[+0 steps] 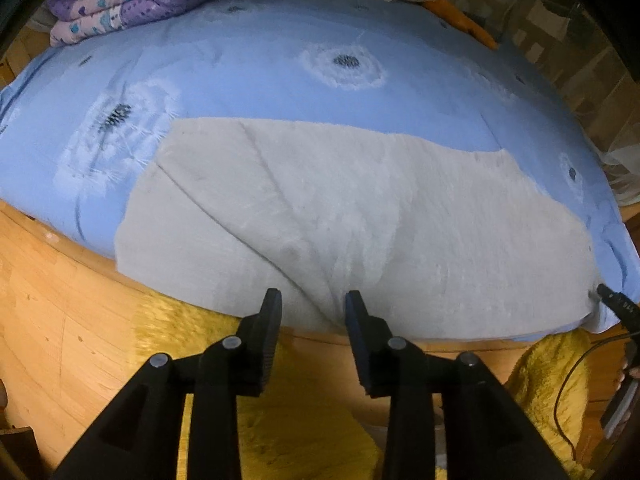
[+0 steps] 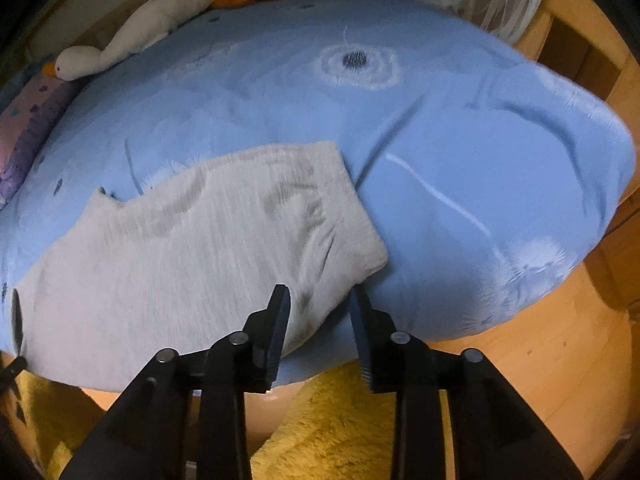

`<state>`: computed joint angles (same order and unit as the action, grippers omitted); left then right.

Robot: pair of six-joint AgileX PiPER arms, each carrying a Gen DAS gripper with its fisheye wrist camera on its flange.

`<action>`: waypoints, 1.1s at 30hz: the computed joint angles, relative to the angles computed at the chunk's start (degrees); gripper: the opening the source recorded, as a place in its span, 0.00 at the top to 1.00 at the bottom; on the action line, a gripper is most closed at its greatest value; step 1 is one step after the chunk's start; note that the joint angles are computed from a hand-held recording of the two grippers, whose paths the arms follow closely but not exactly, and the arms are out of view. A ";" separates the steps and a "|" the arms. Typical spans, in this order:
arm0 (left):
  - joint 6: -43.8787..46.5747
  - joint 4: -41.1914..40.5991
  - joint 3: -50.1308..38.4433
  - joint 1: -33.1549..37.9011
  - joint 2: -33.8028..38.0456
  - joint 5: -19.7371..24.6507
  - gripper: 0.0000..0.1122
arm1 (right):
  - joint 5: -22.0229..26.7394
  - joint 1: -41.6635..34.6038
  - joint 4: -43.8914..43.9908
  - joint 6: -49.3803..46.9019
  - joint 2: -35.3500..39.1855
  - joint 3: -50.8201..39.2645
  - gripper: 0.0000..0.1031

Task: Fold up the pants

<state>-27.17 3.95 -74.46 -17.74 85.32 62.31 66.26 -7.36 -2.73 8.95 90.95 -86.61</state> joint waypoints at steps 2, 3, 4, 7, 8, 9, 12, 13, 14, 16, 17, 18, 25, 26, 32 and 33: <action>-1.43 3.38 -0.09 -0.40 -0.97 0.85 0.69 | 0.67 0.67 -0.54 0.17 -0.01 -1.79 0.66; -1.71 4.96 -0.08 -0.26 -1.65 1.45 0.69 | 1.04 1.32 -0.63 0.10 -0.07 -2.89 0.64; -2.28 6.53 0.02 -0.27 -2.07 1.63 0.69 | 1.30 2.15 -0.85 0.55 0.59 -4.10 0.62; -0.99 7.51 0.33 2.74 -3.45 1.43 0.68 | 2.01 4.56 0.12 -0.34 1.08 -6.30 0.59; 0.31 6.25 0.07 5.12 -3.43 1.21 0.68 | 2.02 5.37 0.29 -0.52 1.50 -6.75 0.59; 1.09 5.36 -0.04 6.67 -3.39 0.96 0.68 | 2.15 6.23 0.66 -0.99 2.02 -7.34 0.58; 5.25 1.45 -0.36 12.19 -3.05 -1.31 0.68 | 1.62 8.74 1.52 -1.64 3.70 -8.17 0.58; 6.07 0.71 -1.10 13.32 -2.28 -1.92 0.68 | 1.51 9.33 1.62 -1.62 4.13 -8.17 0.58; 7.31 -0.52 -2.38 14.69 -0.98 -2.55 0.68 | 1.56 10.22 1.63 -1.32 4.81 -8.34 0.58; 10.63 -4.68 -4.27 17.46 1.52 -3.74 0.67 | 1.48 11.27 1.77 -1.19 5.85 -8.45 0.58; 12.19 -7.35 -6.20 19.23 3.64 -3.43 0.67 | 1.32 11.92 1.54 -0.95 6.32 -8.35 0.58; 12.71 -8.52 -7.35 20.01 4.83 -3.07 0.67 | 1.07 12.50 1.33 -0.70 6.69 -8.17 0.58; 9.83 -13.21 -13.61 20.59 10.54 0.33 0.62 | 0.96 14.43 4.55 -2.64 8.16 -6.98 0.58; 9.26 -13.21 -13.24 19.84 10.41 -0.24 0.60 | 0.73 15.38 4.06 -2.48 8.79 -6.91 0.58; -1.08 4.64 -17.75 7.35 17.71 4.63 0.53 | 0.40 16.93 5.91 -3.07 11.06 -7.68 0.58; -3.43 9.41 -17.16 5.58 18.04 4.67 0.53 | 0.13 17.04 5.95 -3.38 10.92 -7.47 0.58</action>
